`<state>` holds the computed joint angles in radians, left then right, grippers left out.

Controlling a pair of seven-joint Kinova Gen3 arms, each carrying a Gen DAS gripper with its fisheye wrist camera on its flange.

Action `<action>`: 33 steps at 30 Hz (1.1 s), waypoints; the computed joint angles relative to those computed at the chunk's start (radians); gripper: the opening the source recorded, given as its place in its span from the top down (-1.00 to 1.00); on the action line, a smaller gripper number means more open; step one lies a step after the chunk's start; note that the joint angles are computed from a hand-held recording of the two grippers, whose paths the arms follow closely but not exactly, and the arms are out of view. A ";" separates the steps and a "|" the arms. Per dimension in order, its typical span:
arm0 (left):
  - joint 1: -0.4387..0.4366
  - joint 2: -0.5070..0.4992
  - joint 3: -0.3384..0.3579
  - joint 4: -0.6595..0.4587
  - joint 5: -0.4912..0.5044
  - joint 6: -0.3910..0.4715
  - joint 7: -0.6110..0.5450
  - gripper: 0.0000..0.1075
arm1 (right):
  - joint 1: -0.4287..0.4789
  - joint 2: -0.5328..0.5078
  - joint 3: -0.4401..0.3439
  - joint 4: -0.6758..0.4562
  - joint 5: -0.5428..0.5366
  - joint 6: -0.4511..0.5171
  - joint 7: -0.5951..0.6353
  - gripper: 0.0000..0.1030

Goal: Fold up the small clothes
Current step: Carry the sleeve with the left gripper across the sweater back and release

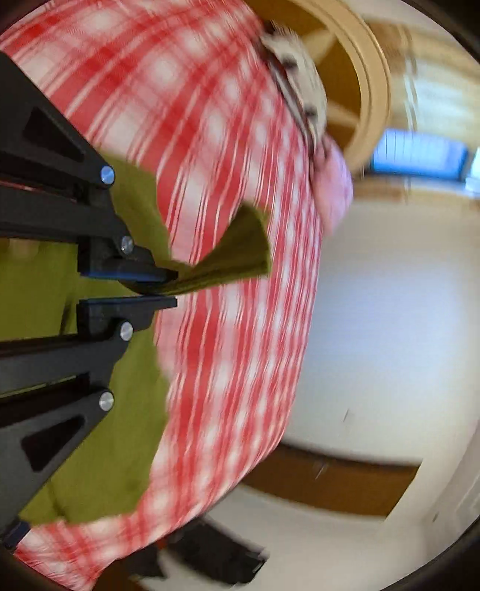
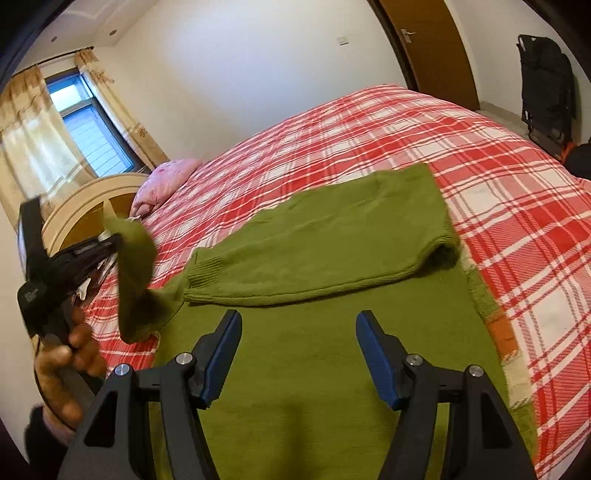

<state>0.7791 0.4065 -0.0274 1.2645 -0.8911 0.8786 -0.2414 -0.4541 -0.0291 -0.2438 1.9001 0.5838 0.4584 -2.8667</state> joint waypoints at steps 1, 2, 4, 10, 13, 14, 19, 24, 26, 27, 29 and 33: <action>0.001 0.026 0.019 -0.033 0.015 0.000 -0.029 0.88 | 0.003 -0.005 0.002 0.008 0.006 0.000 -0.010 -0.27; 0.001 0.054 0.034 -0.068 0.040 -0.003 -0.061 0.88 | 0.007 -0.009 0.003 0.015 0.009 -0.003 -0.015 -0.27; 0.012 0.089 0.039 -0.108 0.078 -0.018 -0.104 0.88 | 0.071 -0.015 -0.047 0.026 0.005 -0.007 -0.017 -0.27; 0.031 0.188 0.056 -0.231 0.215 0.033 -0.253 0.88 | 0.349 -0.026 -0.247 0.041 -0.159 -0.043 0.147 -0.27; -0.013 0.141 0.118 -0.152 0.221 0.044 -0.241 0.77 | 0.488 -0.031 -0.348 0.039 -0.260 -0.098 0.269 -0.27; -0.007 0.122 0.111 -0.114 0.214 0.036 -0.210 0.75 | 0.516 -0.022 -0.366 0.032 -0.298 -0.126 0.310 -0.27; 0.133 0.025 -0.096 0.084 0.225 0.075 -0.007 0.32 | 0.565 0.145 -0.466 -0.123 -0.386 -0.156 0.513 -0.27; 0.104 0.012 -0.051 0.167 0.182 0.114 0.133 0.13 | 0.344 0.357 -0.330 -0.354 -0.404 -0.021 0.639 -0.27; 0.086 0.018 -0.017 0.185 0.159 0.132 0.193 -0.19 | 0.251 0.408 -0.249 -0.421 -0.331 0.035 0.587 -0.27; 0.092 0.017 -0.014 0.206 0.130 0.119 0.230 -0.26 | 0.205 0.416 -0.203 -0.430 -0.290 0.038 0.546 -0.27; 0.104 0.030 0.000 0.211 0.075 0.126 0.258 -0.31 | 0.119 0.440 -0.110 -0.461 -0.229 0.065 0.487 -0.27; 0.074 0.040 0.038 0.209 0.056 0.108 0.246 -0.74 | 0.085 0.506 -0.062 -0.537 -0.281 0.091 0.550 -0.27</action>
<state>0.8526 0.4466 0.0103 1.4740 -0.8347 0.9866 0.0043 -0.3696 0.4768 -0.3055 1.3636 0.3025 0.5494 -2.3163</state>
